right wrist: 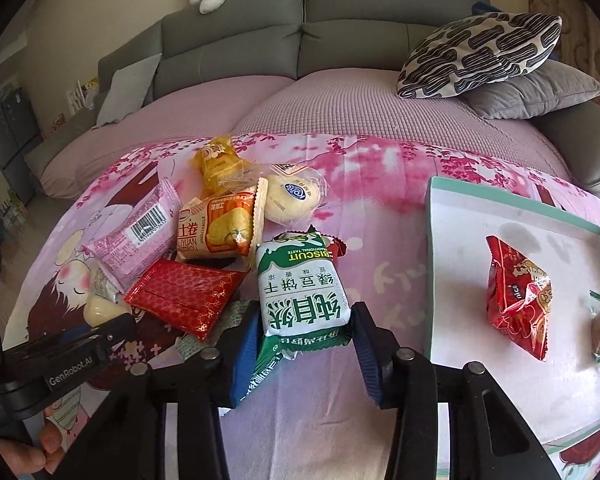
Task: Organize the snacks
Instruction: 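Grasp the yellow pudding cup with the left gripper while the right gripper grasps the green-white biscuit pack, then carry the pudding cup and biscuit pack into the tray and open both grippers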
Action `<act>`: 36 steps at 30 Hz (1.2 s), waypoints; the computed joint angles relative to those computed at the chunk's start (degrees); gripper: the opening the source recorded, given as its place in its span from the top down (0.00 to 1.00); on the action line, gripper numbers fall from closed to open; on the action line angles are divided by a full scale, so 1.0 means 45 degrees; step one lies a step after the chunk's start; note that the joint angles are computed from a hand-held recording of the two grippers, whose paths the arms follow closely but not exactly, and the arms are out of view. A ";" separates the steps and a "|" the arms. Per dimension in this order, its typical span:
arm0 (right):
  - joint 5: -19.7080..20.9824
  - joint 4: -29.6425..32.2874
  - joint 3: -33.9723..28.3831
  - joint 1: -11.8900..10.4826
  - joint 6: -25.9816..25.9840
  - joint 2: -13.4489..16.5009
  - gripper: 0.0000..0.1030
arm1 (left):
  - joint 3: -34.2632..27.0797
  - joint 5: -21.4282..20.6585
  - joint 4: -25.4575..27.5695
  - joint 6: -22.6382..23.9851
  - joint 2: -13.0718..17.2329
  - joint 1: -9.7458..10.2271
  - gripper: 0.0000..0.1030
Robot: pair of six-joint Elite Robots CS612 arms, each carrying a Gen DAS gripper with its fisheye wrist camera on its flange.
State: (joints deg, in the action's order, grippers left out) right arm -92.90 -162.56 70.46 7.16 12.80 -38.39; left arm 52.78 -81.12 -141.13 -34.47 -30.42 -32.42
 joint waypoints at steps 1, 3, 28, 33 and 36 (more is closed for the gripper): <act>0.0003 -0.0048 0.0042 -0.0015 0.0018 -0.0030 0.55 | -0.0009 0.0037 -0.0030 -0.0004 0.0004 -0.0013 0.58; 0.0051 -0.0175 0.0130 -0.0045 0.0055 -0.0088 0.55 | 0.0016 0.0124 -0.0139 0.0016 -0.0021 -0.0037 0.58; 0.0259 -0.1882 0.1358 -0.0405 0.0663 -0.0862 0.55 | 0.0338 0.0560 -0.2145 0.1533 -0.0471 -0.0581 0.58; -0.0188 -0.2107 0.1655 -0.0562 0.1032 -0.1031 0.55 | -0.0195 0.0220 -0.1999 0.2182 -0.0214 -0.0781 0.58; -0.0485 -0.2272 0.1930 -0.0750 0.1446 -0.1187 0.55 | -0.0557 -0.0061 -0.1919 0.2631 -0.0036 -0.0926 0.58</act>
